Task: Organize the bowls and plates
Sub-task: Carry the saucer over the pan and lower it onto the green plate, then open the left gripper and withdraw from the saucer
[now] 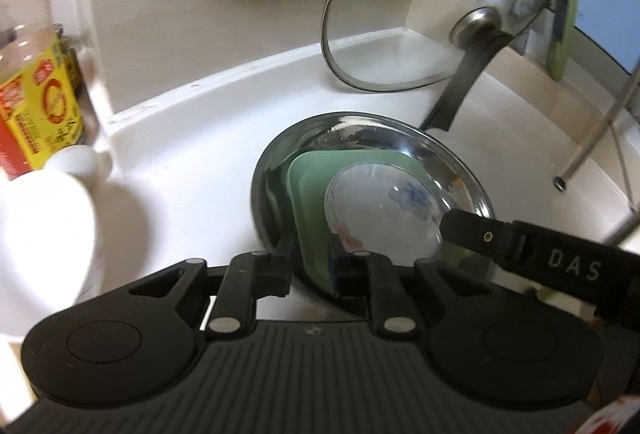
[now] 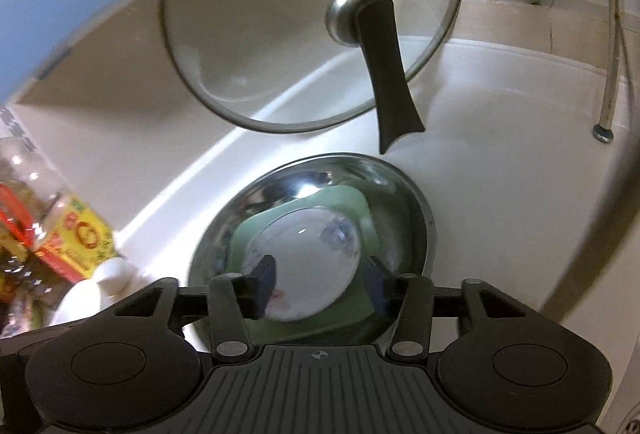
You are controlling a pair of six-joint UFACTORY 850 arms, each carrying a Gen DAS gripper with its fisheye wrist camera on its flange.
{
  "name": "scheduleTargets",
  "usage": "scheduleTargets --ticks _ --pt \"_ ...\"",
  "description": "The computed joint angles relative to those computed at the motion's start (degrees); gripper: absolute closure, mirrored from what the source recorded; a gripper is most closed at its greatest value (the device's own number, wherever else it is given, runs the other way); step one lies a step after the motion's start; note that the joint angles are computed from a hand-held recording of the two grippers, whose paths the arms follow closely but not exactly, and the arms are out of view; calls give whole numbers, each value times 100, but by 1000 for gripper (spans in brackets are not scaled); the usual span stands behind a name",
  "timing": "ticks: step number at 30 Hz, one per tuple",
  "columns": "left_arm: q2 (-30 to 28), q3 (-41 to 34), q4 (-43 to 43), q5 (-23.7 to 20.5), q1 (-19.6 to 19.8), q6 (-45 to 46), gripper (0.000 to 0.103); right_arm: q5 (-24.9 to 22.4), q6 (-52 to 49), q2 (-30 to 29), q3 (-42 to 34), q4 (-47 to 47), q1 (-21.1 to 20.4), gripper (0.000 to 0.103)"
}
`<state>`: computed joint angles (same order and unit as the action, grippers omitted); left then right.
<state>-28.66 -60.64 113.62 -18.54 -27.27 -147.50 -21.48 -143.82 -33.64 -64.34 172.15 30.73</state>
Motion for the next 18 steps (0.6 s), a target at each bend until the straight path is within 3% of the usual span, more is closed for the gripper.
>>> scheduleTargets --ticks 8,18 --pt "1006 1089 390 -227 -295 -406 84 -406 226 766 989 -102 84 32" --pt "2039 2169 -471 -776 -927 -130 77 -624 137 1722 2132 -67 298 30"
